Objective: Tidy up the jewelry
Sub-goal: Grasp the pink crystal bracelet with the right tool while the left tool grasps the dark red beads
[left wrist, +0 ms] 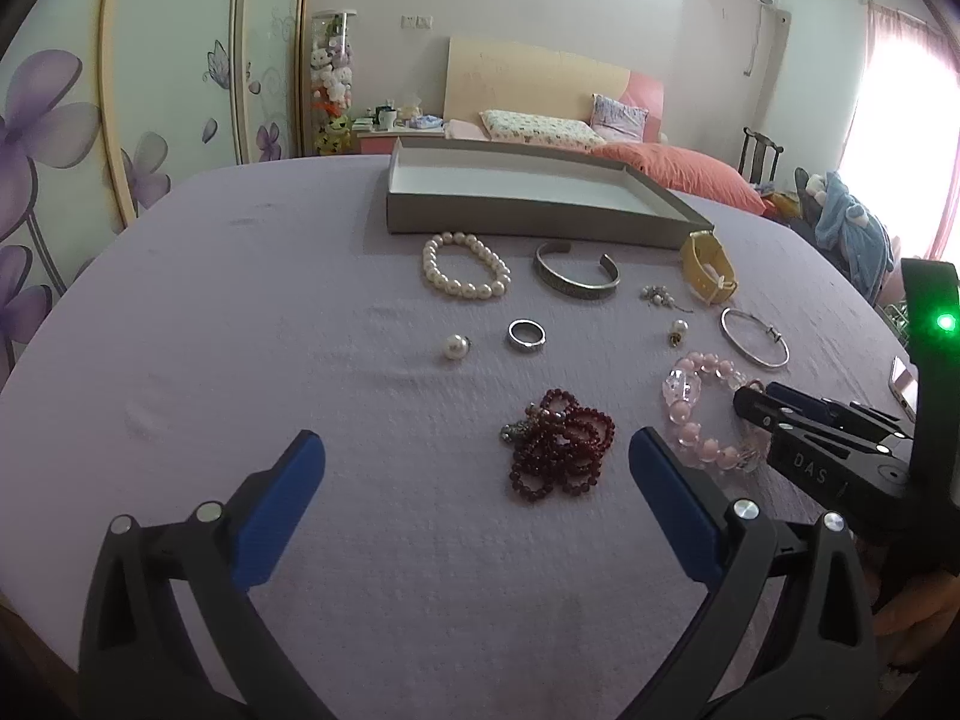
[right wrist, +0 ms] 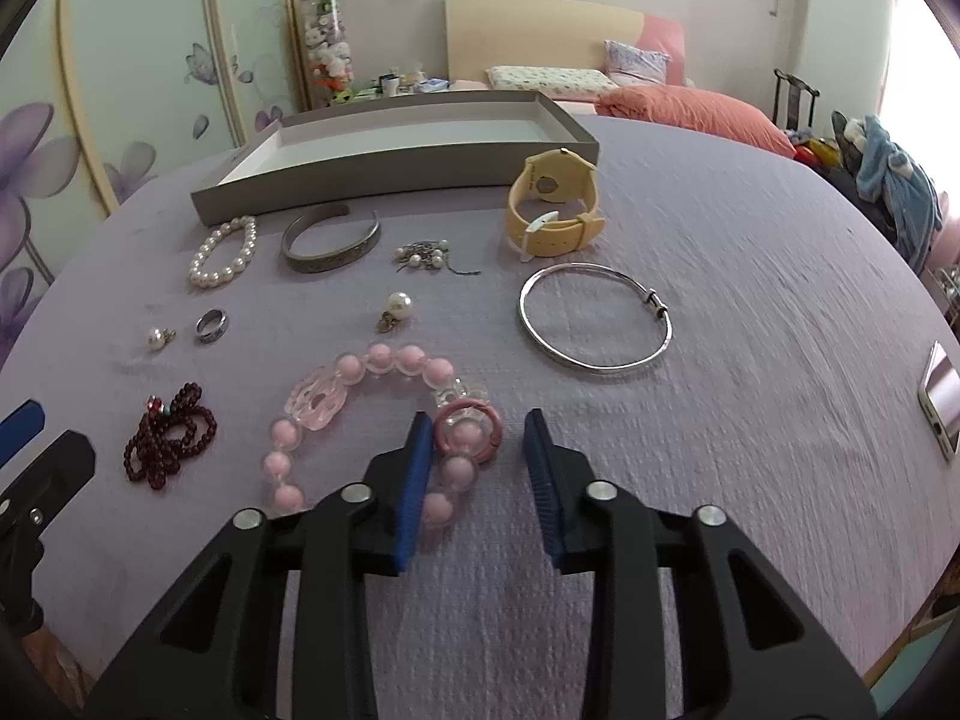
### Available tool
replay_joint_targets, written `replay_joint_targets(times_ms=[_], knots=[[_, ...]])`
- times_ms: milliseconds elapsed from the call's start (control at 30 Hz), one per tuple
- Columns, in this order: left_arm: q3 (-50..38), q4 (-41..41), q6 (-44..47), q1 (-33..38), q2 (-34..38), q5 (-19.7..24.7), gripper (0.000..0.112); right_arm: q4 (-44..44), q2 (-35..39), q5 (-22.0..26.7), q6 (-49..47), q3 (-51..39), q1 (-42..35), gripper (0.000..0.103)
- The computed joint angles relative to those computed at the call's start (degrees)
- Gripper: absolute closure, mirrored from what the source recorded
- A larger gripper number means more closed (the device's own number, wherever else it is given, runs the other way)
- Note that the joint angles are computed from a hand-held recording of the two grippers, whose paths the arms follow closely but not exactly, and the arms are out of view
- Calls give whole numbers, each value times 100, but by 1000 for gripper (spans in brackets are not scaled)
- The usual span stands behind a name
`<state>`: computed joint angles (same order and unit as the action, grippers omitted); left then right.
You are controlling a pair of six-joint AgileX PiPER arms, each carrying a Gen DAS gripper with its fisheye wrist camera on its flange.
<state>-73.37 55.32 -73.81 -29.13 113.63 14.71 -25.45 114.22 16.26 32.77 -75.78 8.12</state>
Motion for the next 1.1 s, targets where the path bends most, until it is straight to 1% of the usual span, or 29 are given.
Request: replay_joint_targets(times_ms=[67,133,267,333,367,433,467,567,600,667,800,933,1033,1100], knots=[[-114,-335,360,-15,75,36,16,-418,-65,-134,329,158,23,79],[-215,-544,584,-43,151,75,16,-394,-92,-159,341,189,-30,79],[-524,-1257,1315,-83,336,197,17,-109,-122,-263,217,231,-219,79],[-690,-1580,1623,-100,430,279,24,75,-138,-315,72,250,-280,79],[-839,-1886,1916,-108,514,376,28,168,-139,-328,-26,252,-297,79],[-1040,-2210,2207,-114,642,498,35,550,-132,-370,-376,259,-343,79],[-1157,-2411,2389,-118,716,571,41,739,-131,-397,-555,266,-366,79],[-1366,-2728,2651,-143,861,690,48,974,-148,-451,-783,304,-398,79],[-1408,-2586,2512,-178,888,738,49,1026,-146,-462,-834,305,-401,79],[-1470,-2730,2647,-182,921,741,50,1142,-145,-492,-952,315,-415,79],[-1560,-2708,2615,-210,957,801,49,1504,-152,-552,-1305,345,-460,79],[-1643,-2753,2645,-216,1012,844,50,1622,-157,-578,-1414,359,-477,79],[-1712,-2320,2330,-308,1059,976,64,1450,-155,-612,-1236,383,-471,79],[-1654,-2099,2123,-336,1051,923,78,1321,-148,-627,-1110,388,-464,79]])
